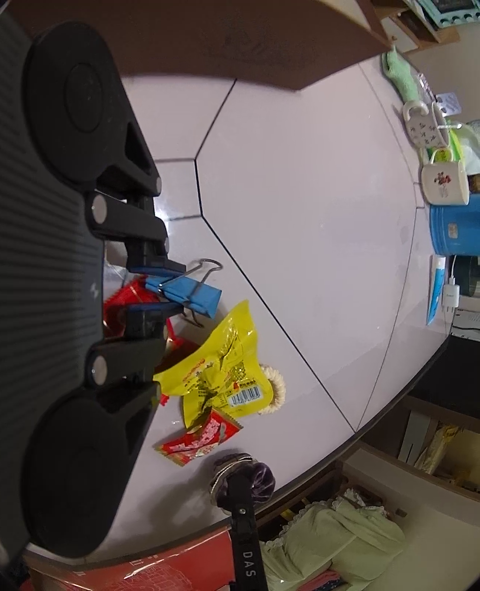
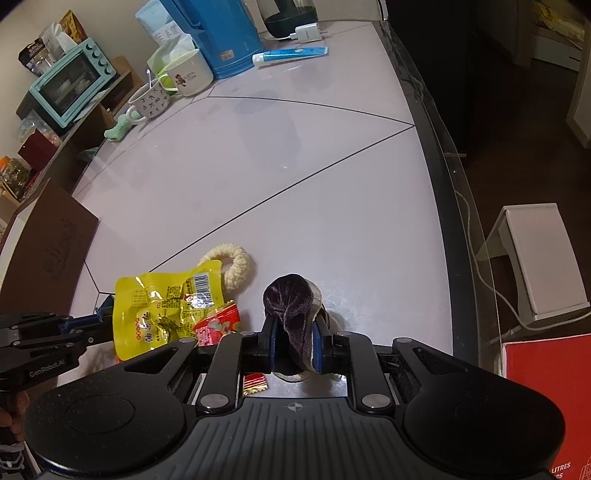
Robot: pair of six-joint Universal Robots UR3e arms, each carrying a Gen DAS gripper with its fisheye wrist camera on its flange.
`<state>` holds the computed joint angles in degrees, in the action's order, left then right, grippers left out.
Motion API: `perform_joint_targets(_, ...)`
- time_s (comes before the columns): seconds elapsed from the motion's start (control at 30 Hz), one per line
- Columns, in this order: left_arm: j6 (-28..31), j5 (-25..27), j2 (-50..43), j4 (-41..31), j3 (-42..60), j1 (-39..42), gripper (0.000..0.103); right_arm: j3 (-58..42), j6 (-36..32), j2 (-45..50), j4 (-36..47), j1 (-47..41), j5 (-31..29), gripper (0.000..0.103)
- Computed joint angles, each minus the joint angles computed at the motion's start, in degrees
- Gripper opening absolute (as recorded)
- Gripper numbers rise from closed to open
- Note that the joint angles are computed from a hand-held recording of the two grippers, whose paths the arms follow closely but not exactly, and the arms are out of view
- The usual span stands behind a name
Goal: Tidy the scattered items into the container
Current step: 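Lift the purple scrunchie and blue clip and carry both toward the box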
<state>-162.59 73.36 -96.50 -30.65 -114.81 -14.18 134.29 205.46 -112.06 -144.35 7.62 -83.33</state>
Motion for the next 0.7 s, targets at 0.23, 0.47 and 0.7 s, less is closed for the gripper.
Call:
perform_joint_targets(0.23, 0.48, -0.19, 7.24, -3.14, -3.01, 1.94, 0.005, -0.77, 0.77, -0.53, 0.53, 1.77, -0.55, 0.017)
perform_joint_targets(0.47, 0.98, -0.58, 12.73, -6.09, -5.95, 3.49, 0.003, -1.38, 2.28, -1.8, 1.07, 4.36, -1.49, 0.017)
perform_joint_targets(0.7, 2.89, -2.89, 20.63, -10.24, -9.07, 6.4, 0.003, -1.47, 4.21, -3.68, 2.18, 6.78, -2.01, 0.017)
